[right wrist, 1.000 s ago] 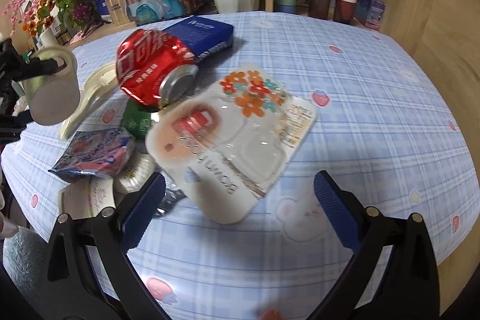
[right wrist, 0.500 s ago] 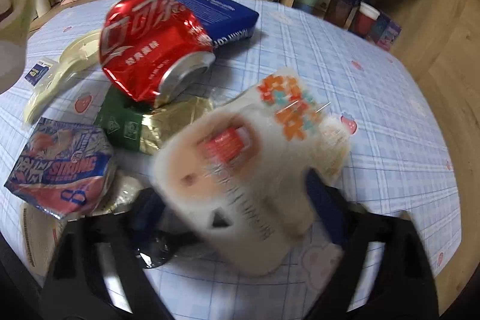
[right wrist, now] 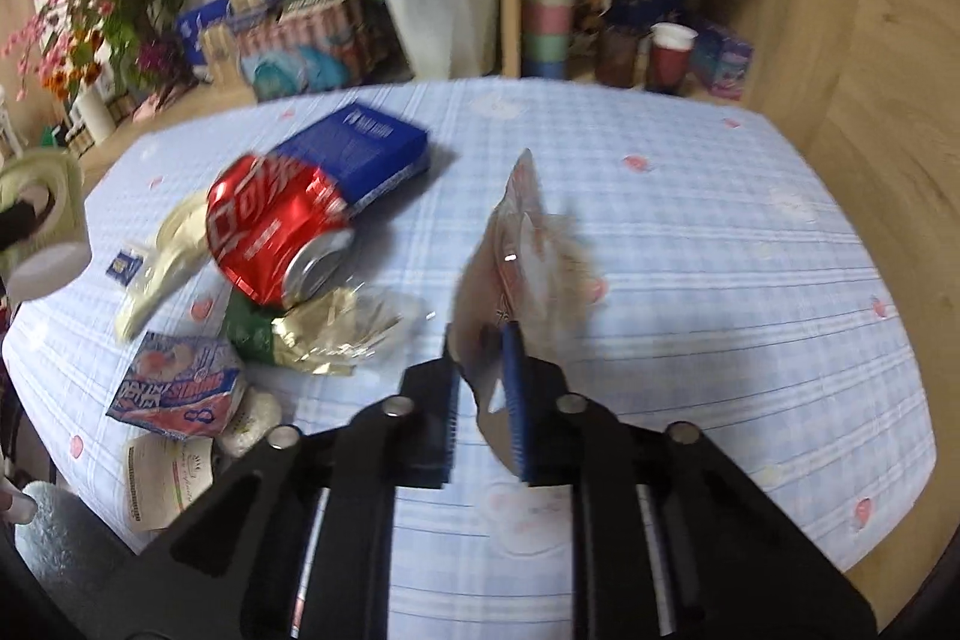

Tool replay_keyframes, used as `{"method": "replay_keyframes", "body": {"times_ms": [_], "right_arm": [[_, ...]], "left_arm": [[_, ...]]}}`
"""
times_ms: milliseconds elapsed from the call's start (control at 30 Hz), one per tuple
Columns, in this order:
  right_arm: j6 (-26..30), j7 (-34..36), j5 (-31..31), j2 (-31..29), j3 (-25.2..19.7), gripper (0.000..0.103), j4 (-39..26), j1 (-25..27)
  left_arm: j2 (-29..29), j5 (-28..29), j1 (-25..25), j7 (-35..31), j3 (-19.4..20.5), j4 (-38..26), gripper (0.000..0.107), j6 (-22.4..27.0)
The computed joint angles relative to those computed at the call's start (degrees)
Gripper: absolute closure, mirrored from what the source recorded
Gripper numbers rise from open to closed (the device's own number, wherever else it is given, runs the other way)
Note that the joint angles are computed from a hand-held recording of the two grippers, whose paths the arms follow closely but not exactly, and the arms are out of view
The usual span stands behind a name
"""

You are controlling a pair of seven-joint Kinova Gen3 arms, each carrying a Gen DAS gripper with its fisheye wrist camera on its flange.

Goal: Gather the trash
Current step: 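Close the right gripper on the clear Brown hook blister card, then carry the blister card into the brown bin and open the right gripper while the left holds the cup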

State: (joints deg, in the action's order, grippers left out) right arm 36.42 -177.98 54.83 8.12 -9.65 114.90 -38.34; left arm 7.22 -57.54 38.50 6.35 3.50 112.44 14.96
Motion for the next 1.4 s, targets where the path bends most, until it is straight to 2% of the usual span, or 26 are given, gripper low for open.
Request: {"method": "replay_keyframes", "body": {"times_ms": [67,333,667,1033,1400], "right_arm": [[-0.1,-1.4,0.9,-1.4,0.4,0.097,0.9,0.4],[2.4,-6.8,5.8,-4.7,-2.5,0.097,3.0,1.4],[3.8,-7.6,5.5,-9.2,-7.2,0.097,3.3,1.1],[7.2,-6.2,1.0,-14.7,-14.0,0.097,3.2,-0.4],[9.0,-3.0,-5.3,-18.2,-21.1,0.097,2.0,-2.0]], "left_arm": [[-0.3,-0.6,0.3,-0.1,0.2,0.0,0.033,0.3],[-2.6,-3.0,-0.6,0.2,3.6,0.5,0.033,2.3],[-8.8,-3.8,-4.4,-1.2,11.9,2.9,0.033,7.4],[-18.2,2.9,-7.8,-6.3,21.3,6.6,0.032,13.4],[-29.1,13.8,-10.6,-11.6,27.1,10.6,0.032,16.9]]}}
